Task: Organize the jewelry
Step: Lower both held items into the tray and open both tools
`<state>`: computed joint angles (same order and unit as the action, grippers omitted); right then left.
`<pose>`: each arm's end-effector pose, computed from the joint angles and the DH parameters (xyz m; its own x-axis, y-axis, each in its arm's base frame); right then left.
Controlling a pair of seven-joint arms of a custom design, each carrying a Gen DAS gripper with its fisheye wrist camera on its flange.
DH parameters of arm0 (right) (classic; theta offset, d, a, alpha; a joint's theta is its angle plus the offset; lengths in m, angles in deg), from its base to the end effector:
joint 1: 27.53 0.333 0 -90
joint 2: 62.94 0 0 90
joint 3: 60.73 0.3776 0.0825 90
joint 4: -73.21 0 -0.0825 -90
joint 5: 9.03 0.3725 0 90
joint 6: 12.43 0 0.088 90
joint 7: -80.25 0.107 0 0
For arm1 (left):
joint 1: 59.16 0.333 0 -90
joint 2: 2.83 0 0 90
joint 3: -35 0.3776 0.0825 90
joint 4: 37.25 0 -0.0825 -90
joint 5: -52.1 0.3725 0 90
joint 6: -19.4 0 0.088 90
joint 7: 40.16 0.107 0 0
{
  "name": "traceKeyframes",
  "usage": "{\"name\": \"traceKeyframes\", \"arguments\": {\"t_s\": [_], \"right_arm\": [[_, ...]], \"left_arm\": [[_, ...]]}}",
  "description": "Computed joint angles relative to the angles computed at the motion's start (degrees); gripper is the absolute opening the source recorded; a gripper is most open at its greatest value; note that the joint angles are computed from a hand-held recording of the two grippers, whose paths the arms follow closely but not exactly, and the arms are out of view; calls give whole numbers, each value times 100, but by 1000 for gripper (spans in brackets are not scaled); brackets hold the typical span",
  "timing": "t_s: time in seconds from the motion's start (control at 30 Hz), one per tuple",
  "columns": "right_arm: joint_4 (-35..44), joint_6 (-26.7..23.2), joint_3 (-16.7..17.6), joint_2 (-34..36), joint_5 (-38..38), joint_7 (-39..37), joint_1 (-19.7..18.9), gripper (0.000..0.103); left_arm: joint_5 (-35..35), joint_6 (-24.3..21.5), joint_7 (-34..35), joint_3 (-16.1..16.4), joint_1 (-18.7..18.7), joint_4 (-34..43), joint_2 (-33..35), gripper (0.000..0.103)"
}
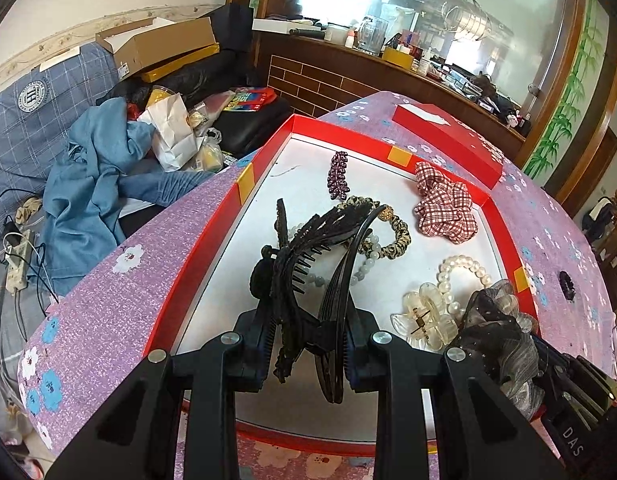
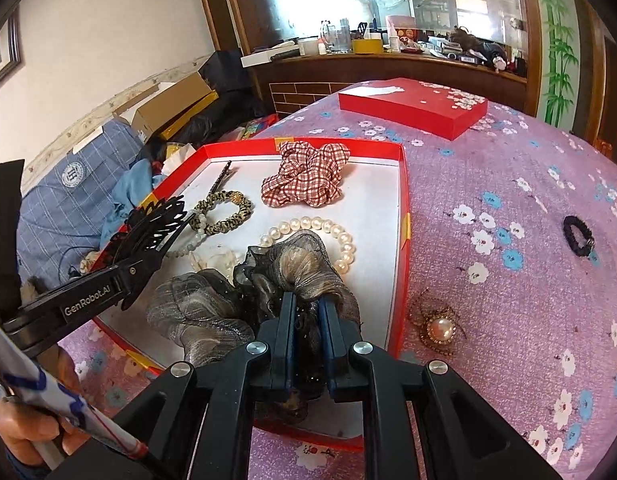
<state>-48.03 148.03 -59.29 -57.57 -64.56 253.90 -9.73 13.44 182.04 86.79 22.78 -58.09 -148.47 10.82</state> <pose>0.5408 0.2294 0.4891 -0.2242 -0.9620 -0.1561 -0.6801 0.2692 -0.6819 0.6459 -0.0819 0.4967 -0.2993 -0.9345 0.1928 -0.7417 0.1007 -0.6632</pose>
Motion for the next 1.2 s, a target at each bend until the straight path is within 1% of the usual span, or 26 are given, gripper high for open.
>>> {"name": "traceKeyframes", "arguments": {"t_s": [0.1,0.37,0.53,0.8,1.03,1.2], "right_arm": [[109,-329,14,38,-111,21,59,13],[301,-837,16,165,-234,51,126,14],[238,-750,2,126,-311,126,119,15],[88,-406,-6,51,-394,267,44,17],[73,-348,27,36,-414,151,62,19],[-32,-137,16,16,-112,3,-8,21]], "left_arm": [[26,7,-21,11,-12,-4,1,27],[146,37,-98,47,-36,-40,5,27],[339,45,-245,98,-81,-52,9,27],[732,116,-562,157,-154,-81,10,27],[1038,167,-774,189,-188,-113,6,28],[1415,210,-1035,290,-292,-133,10,29]]}}
